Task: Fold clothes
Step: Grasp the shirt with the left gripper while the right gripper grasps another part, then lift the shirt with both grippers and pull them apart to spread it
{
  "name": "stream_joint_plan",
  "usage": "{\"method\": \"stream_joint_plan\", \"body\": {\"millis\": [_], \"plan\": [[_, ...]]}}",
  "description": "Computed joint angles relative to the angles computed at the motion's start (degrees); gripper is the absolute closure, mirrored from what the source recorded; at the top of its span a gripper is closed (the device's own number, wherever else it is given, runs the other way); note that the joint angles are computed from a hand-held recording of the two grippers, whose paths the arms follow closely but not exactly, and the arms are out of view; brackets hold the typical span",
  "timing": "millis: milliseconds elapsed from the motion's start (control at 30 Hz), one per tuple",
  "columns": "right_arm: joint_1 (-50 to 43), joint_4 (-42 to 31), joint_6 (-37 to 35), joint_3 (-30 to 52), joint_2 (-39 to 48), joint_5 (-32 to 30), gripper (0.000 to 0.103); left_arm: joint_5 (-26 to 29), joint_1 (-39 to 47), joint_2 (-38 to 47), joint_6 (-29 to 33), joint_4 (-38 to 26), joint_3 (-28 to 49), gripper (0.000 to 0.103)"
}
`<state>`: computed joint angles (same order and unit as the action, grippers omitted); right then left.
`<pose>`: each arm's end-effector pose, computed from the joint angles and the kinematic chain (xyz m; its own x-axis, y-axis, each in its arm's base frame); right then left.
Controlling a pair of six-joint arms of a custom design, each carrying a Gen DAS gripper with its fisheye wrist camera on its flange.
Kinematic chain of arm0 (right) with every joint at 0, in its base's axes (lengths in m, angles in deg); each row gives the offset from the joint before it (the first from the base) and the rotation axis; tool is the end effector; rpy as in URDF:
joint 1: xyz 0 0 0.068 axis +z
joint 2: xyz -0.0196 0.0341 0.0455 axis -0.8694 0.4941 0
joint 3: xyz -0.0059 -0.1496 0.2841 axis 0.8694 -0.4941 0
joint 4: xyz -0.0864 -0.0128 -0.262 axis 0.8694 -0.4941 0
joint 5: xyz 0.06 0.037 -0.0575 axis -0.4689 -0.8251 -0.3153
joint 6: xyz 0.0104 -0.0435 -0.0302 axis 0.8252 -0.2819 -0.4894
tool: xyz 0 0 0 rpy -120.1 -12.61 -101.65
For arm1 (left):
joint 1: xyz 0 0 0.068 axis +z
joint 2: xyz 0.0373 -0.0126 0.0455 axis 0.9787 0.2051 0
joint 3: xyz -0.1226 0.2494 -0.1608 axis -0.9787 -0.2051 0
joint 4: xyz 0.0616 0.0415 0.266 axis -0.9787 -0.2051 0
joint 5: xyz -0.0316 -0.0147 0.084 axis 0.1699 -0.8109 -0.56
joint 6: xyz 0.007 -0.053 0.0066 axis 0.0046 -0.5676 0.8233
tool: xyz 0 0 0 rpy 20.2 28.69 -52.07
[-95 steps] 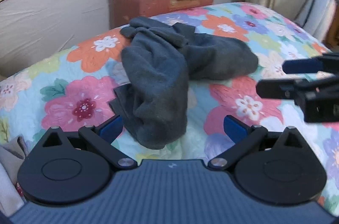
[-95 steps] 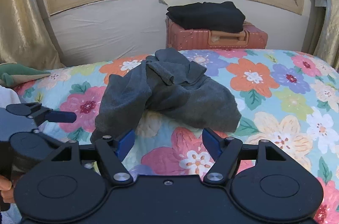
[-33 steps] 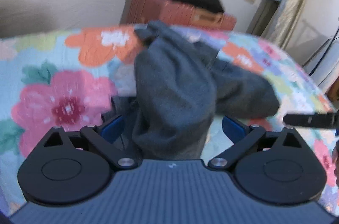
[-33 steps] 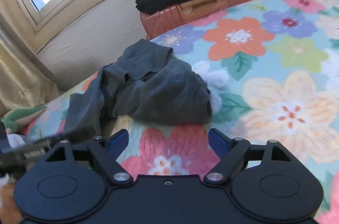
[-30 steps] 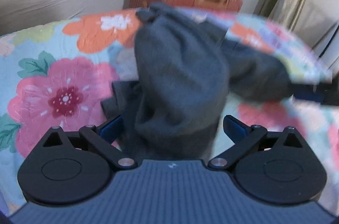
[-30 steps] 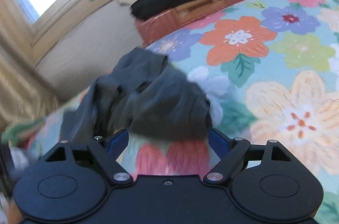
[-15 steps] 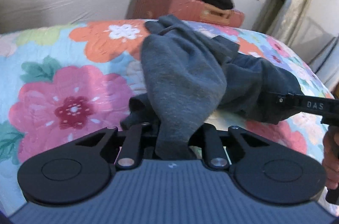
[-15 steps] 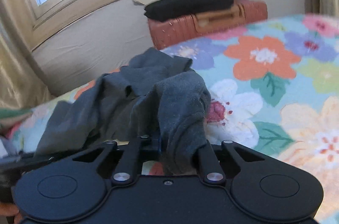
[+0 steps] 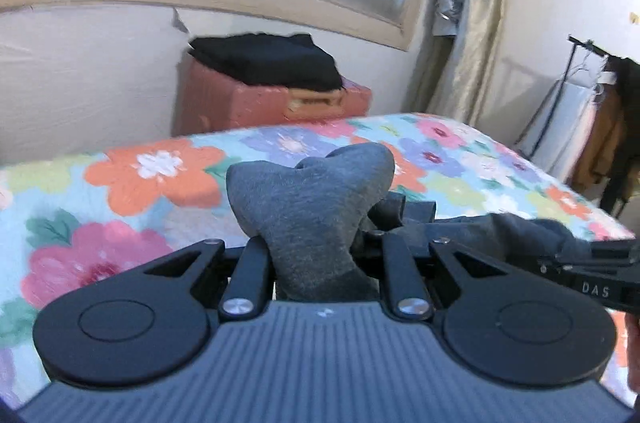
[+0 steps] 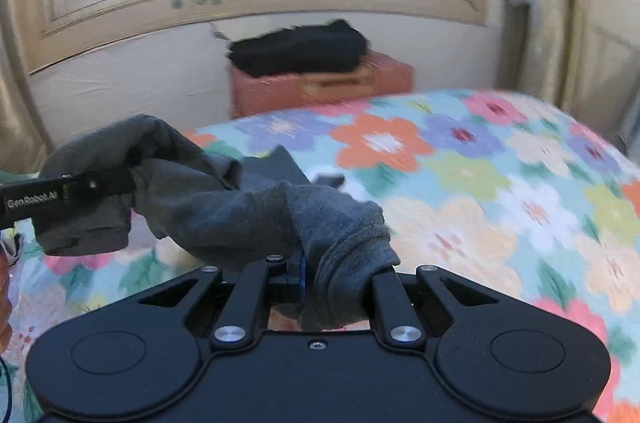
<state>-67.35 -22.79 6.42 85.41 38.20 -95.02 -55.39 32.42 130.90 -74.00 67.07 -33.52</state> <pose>0.3170 -0.0176 0.1260 -0.4891 -0.3385 -0.8039 -0.6170 0.7857 0.0446 0.1909 -0.1577 0.1092 -0.3483 -0.3753 -0.8590 -0.3122 0.9105 -0.2712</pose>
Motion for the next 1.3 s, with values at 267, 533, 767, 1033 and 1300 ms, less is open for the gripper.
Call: {"method": "stream_joint_plan", "body": {"millis": [267, 533, 767, 1033, 1300], "plan": [[-10.8, -6.0, -3.23, -2.05, -2.6, -2.5, 0.089, 1.89, -5.12, 7.15, -1.88, 4.94, 5.11, 0.089], [-23.61, -10.76, -7.77, 0.63, 0.41, -5.75, 0.089, 4.22, -11.72, 10.96, 0.27, -0.7, 14.07, 0.089], [-31.39, -10.18, -10.89, 2.94, 5.74, -6.83, 0.089, 8.27, -15.37, 10.86, 1.17, -5.03, 17.75, 0.089], [-35.46, -17.91, -14.75, 6.82, 4.67, -10.48, 0.089, 13.02, -17.44, 14.46, -1.19, -5.65, 20.88, 0.089], [-36.37, -12.81, -18.76, 7.93, 3.67, -9.54, 0.089, 10.12, -20.14, 16.09, 2.0, -12.54, 28.75, 0.089]]}}
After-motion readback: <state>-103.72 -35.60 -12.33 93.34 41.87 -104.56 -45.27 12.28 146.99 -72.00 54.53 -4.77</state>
